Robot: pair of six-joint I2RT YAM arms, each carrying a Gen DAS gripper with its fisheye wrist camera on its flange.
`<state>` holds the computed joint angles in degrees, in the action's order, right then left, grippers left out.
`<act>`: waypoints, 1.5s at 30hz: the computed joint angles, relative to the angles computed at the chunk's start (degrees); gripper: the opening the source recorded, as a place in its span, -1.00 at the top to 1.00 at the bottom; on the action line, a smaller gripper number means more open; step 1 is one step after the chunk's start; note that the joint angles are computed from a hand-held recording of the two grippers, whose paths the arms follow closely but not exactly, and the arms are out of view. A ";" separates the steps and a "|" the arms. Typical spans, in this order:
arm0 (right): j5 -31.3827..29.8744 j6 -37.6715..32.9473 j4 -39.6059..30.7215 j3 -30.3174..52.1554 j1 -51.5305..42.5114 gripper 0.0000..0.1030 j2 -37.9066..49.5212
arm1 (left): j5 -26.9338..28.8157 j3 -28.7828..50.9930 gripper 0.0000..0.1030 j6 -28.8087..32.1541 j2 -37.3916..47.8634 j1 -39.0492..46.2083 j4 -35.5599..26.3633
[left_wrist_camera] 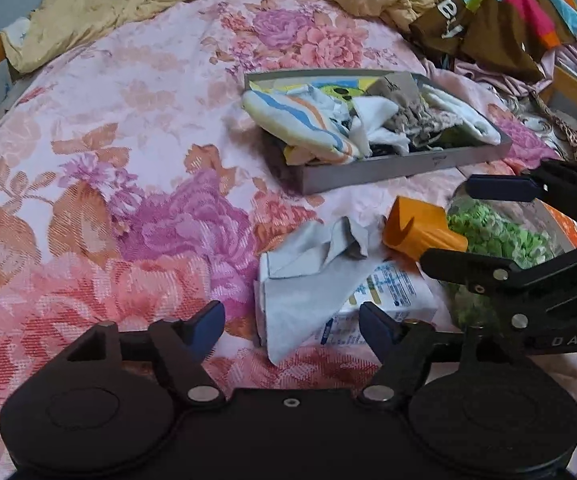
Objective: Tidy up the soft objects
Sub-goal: 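Grasp the light grey cloth with the left gripper while the right grasps the orange silicone piece, then lift the grey cloth and orange piece and carry them over the tray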
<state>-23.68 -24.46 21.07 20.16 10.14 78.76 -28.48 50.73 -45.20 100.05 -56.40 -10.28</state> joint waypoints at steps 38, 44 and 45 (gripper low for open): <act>3.20 4.06 -5.90 2.29 2.89 0.54 0.76 | -0.75 1.35 0.79 0.18 -1.11 0.27 -4.63; 3.01 5.27 -6.46 1.46 2.27 0.55 -1.67 | -5.42 -1.43 0.98 1.50 -4.56 -2.00 0.79; 2.87 5.55 -6.57 1.28 2.11 0.55 -2.12 | -6.50 -1.46 0.98 2.16 -4.79 -2.65 1.58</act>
